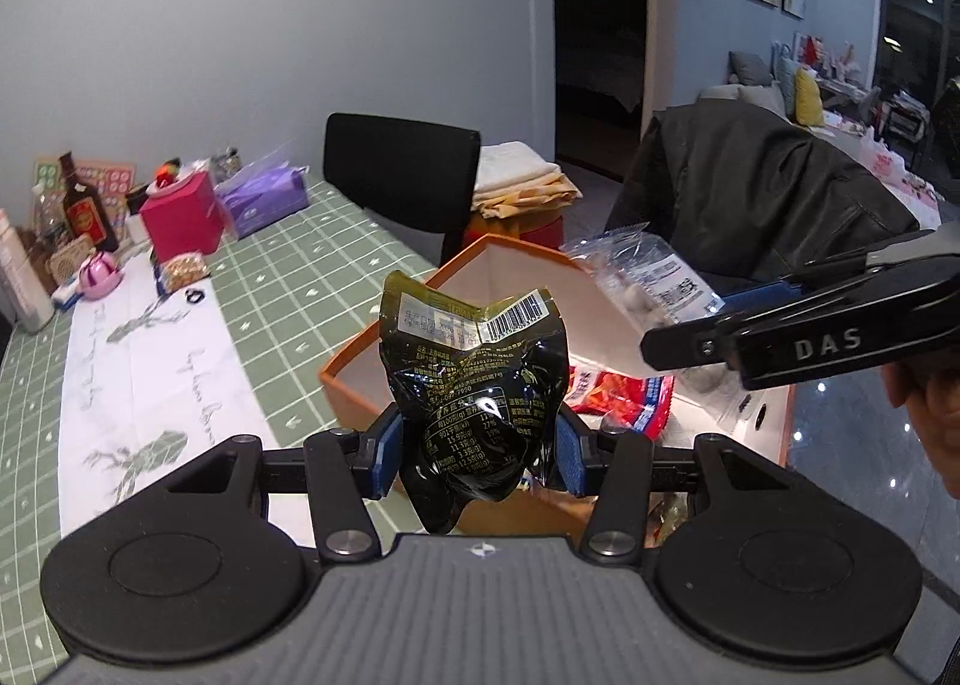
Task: Organize snacks
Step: 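Lift the seaweed bag and hawthorn pack and carry them over the orange box, then lower both packets into the box and open both tools to release them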
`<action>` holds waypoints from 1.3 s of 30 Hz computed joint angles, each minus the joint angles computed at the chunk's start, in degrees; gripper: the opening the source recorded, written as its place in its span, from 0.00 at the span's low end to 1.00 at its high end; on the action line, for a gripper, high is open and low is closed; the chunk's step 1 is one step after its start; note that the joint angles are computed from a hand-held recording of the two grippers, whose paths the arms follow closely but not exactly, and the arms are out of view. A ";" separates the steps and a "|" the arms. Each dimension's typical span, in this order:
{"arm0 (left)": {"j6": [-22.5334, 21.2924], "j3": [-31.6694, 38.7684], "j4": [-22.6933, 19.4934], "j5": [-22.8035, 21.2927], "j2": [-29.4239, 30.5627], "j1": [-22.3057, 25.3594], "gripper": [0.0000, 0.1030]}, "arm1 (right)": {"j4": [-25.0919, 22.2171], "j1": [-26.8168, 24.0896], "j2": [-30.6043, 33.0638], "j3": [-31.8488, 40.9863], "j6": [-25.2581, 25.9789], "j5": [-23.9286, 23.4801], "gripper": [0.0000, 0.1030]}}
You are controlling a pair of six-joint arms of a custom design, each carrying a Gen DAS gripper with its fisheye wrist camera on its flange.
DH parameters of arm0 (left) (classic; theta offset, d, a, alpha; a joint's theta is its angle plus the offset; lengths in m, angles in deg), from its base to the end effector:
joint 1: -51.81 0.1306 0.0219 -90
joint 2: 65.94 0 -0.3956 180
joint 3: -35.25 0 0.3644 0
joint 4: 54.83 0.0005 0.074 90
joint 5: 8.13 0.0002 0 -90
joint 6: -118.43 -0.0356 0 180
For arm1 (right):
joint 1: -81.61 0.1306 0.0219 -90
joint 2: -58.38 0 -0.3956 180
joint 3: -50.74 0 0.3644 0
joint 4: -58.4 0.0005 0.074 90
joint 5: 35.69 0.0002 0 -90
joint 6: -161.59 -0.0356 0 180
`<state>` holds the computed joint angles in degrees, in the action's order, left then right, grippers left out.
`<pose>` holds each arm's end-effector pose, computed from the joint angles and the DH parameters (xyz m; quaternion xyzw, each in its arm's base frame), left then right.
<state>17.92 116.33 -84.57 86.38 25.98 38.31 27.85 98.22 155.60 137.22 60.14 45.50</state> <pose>0.4622 -0.1143 0.3861 0.2049 0.8845 -0.0466 0.4166 0.4888 0.1510 0.3830 -0.0725 0.9060 0.1676 0.3819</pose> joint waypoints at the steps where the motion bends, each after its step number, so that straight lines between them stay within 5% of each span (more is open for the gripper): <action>1: -0.30 0.52 -0.09 -0.30 0.46 -0.45 0.56 | -0.05 -0.21 0.22 0.08 -0.26 0.34 0.56; 26: -6.30 13.10 -5.32 -11.43 15.44 -5.05 0.56 | -3.70 -1.90 9.76 6.51 -3.34 4.55 0.56; 39: -6.90 17.76 -9.13 -12.90 20.17 -3.76 0.56 | -6.27 -1.06 15.01 11.57 -3.77 5.14 0.56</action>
<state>11.02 134.09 -93.70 73.48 46.15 34.55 21.58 97.15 170.61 148.79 56.37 50.64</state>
